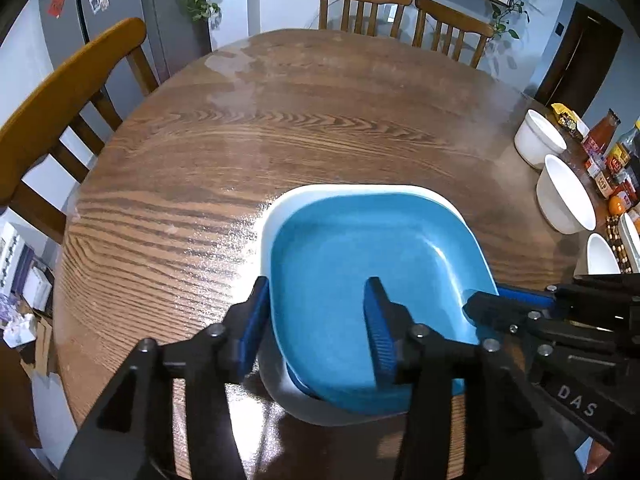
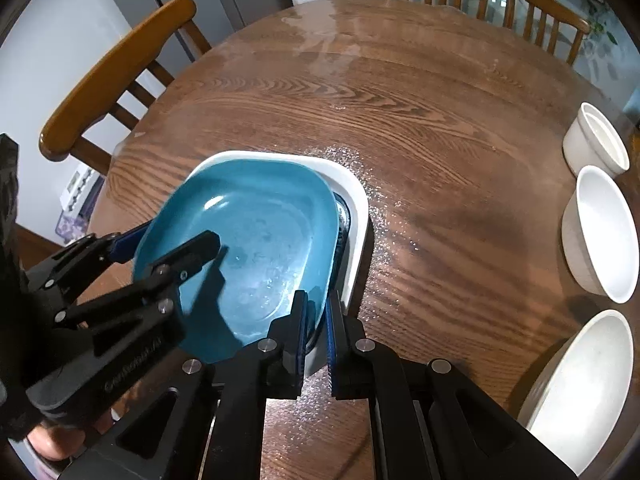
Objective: Organize plates and bowls
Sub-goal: 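Lower the teal dish onto the stacked plates and open the left gripper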
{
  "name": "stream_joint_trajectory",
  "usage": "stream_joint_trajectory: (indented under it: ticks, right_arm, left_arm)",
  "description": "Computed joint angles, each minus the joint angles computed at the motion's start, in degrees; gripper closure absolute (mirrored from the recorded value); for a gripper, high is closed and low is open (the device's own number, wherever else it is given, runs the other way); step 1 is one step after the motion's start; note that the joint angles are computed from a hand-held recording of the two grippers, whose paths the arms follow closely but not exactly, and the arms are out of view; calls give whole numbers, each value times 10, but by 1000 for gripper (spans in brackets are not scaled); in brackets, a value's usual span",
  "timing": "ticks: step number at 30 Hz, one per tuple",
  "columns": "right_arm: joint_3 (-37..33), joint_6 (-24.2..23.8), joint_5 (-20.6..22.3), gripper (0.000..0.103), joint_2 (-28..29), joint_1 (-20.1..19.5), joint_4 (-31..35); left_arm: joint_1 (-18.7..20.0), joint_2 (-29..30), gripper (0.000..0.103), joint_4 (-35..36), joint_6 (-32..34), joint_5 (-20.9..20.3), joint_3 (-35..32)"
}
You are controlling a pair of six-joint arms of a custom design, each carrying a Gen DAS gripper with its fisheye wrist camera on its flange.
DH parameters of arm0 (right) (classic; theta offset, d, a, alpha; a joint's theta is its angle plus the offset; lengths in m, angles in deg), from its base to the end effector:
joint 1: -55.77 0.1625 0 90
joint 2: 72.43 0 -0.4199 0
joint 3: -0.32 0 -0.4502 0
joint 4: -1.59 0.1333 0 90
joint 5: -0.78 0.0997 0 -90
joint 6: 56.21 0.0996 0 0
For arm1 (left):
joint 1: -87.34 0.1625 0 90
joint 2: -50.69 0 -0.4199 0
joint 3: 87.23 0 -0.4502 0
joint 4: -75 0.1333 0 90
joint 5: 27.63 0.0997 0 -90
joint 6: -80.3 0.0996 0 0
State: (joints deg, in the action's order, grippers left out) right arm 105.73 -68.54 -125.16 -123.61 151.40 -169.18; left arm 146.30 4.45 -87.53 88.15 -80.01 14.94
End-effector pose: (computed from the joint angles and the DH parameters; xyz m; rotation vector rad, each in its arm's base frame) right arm 0.1384 -0.6411 0.0968 0.1967 -2.4416 0.5287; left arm -0.1744 -0.6662 0.0457 0.7166 2.4036 -0.5295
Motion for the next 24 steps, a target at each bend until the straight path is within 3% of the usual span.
stream_joint_trajectory:
  ticks: [1,2,10,24]
  right_arm:
    - [1,-2,-1,97,0,0,-1]
    - [0,-4,-4,97,1,1,-3]
    - [29,-8,31,97,-26,-2,-36]
    - [180,-71,117,96,-141,-25,-186]
  left_arm:
    - [-3,3,30,-18,10,17,3]
    - [-6,5,26,-40,22,31,7]
    - [-6,-16,25,-76,28,37,25]
    - [-30,-61,17,-87,17,-28,94]
